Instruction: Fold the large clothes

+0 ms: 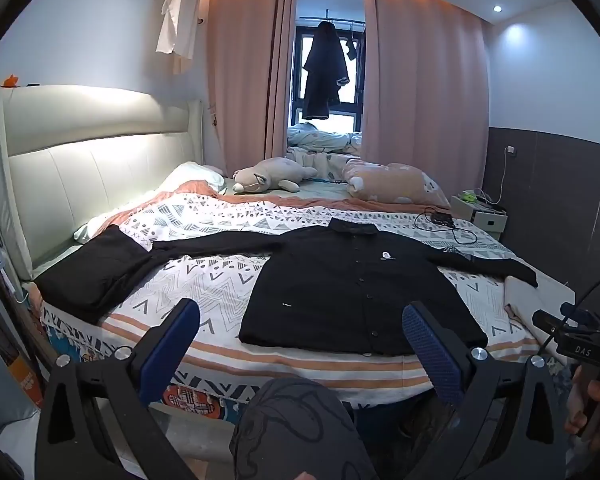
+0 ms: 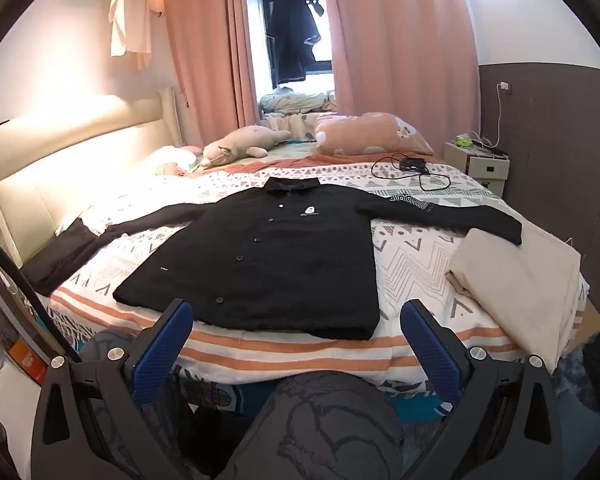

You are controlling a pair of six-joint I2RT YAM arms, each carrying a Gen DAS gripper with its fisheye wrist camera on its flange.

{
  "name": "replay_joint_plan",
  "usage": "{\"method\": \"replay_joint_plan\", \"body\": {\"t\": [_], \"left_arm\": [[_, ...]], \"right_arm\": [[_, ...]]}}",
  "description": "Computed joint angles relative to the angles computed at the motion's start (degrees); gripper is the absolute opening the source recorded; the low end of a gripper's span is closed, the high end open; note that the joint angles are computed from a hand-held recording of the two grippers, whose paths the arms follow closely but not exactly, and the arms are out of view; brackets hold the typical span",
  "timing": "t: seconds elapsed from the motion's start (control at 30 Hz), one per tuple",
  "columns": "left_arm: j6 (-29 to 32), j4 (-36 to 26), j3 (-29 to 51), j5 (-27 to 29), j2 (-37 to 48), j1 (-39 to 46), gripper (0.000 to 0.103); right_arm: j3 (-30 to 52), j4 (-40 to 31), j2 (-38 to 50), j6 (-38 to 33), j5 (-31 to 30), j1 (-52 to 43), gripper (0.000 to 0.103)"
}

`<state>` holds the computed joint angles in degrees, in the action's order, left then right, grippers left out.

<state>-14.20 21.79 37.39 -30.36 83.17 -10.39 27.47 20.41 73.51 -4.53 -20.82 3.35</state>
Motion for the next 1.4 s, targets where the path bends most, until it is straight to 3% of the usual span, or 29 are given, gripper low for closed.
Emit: {"method": "replay_joint_plan", "body": {"t": [0.23, 0.37, 0.43, 0.77, 1.4], "left_arm": [[-2.0, 3.7, -3.0, -2.5, 0.8, -3.9, 0.103], [-3.8, -1.7, -2.0, -0.7, -1.8, -3.4, 0.103], [-3.6, -1.3, -2.6, -0.1, -2.2, -3.0, 0.103], [-3.9, -2.1, -4.4, 0.6, -4.8, -2.9, 0.103], [-4.2, -2.5, -5.6, 1.1, -6.4, -3.1, 0.103]], "right_arm": [[-0.2, -0.8, -0.9, -0.5, -0.4, -0.3, 0.103], [-1.2, -2.2, -3.1, 0.5, -0.1, 0.7, 0.103], [-1.5, -4.2, -5.1, 0.3, -2.7, -1.2, 0.103], [-1.1, -6.9, -7.0, -0.7, -3.2, -1.5, 0.103], [-3.1, -5.6, -8.1, -0.2, -1.6, -0.1, 0.103]]}}
